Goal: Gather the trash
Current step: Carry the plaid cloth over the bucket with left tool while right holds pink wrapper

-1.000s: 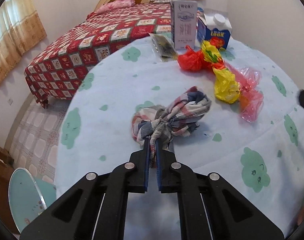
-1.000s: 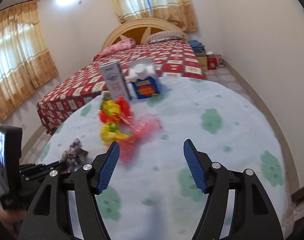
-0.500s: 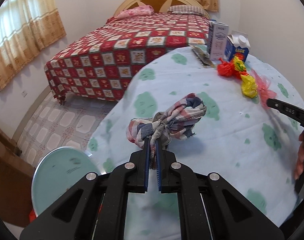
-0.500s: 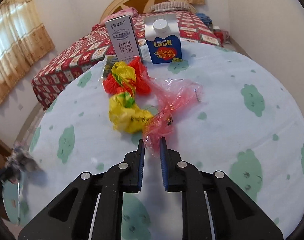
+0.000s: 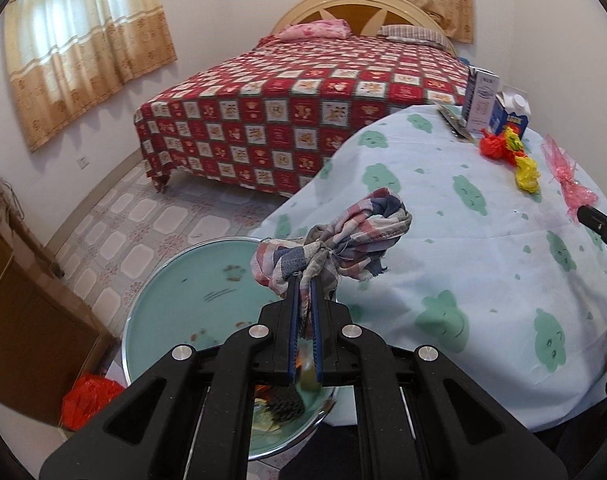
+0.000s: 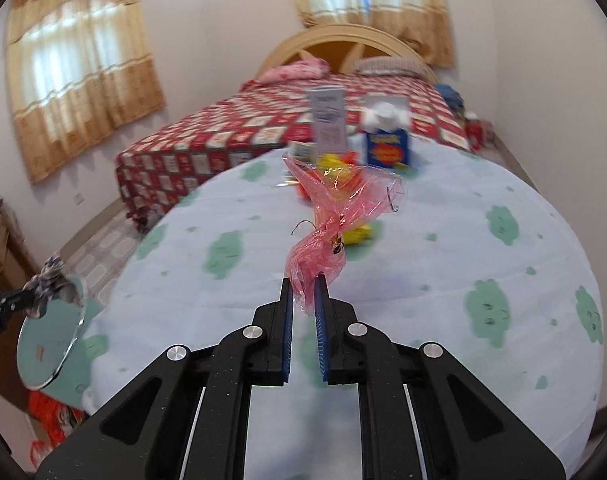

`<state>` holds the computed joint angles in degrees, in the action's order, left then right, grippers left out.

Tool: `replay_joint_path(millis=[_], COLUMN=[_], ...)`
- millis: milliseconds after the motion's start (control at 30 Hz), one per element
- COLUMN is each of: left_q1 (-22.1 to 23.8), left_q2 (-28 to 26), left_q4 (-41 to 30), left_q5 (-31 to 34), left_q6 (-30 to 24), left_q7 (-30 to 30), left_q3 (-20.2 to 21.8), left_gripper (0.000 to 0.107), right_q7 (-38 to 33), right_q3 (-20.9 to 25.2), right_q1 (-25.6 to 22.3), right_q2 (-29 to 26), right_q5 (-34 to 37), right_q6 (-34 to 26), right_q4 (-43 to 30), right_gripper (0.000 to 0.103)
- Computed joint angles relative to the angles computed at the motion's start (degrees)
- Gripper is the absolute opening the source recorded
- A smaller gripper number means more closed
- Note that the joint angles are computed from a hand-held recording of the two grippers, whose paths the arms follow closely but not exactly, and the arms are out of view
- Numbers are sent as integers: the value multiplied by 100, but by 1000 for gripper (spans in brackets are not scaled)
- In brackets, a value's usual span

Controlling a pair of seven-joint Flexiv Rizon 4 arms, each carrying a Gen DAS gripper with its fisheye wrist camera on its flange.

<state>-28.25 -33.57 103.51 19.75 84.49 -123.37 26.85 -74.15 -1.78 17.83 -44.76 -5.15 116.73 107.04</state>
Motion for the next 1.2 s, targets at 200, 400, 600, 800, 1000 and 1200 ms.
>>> replay_joint_path(millis=[200,400,600,800,1000,1200], left_q1=[-437,-549,-561,-508,-440,-397], left_q2=[11,10,71,125,170,217], left_q4=[58,85,145,182,226,244], left_q5=[317,485,603,719,836,961], left_q6=[51,104,113,96,87,66], left_q7=[-460,-727,-884,-987,-1112,-1241], left_q3=[575,741,796,812,821,821], left_gripper=[6,6,6,6,6,6], right_q7=[-179,-342,-488,-582,-662,-730], right_q3=[41,104,162,236,269,318], right_q1=[178,327,412,452,538,577], right_q2=[95,121,114,98,86,84], right_q5=[-55,-119,-225,-334,-405,-467], right_q6=[109,142,128,74,47,58], right_q4=[96,74,33,-14,-44,-47], right_gripper=[11,11,11,11,11,11])
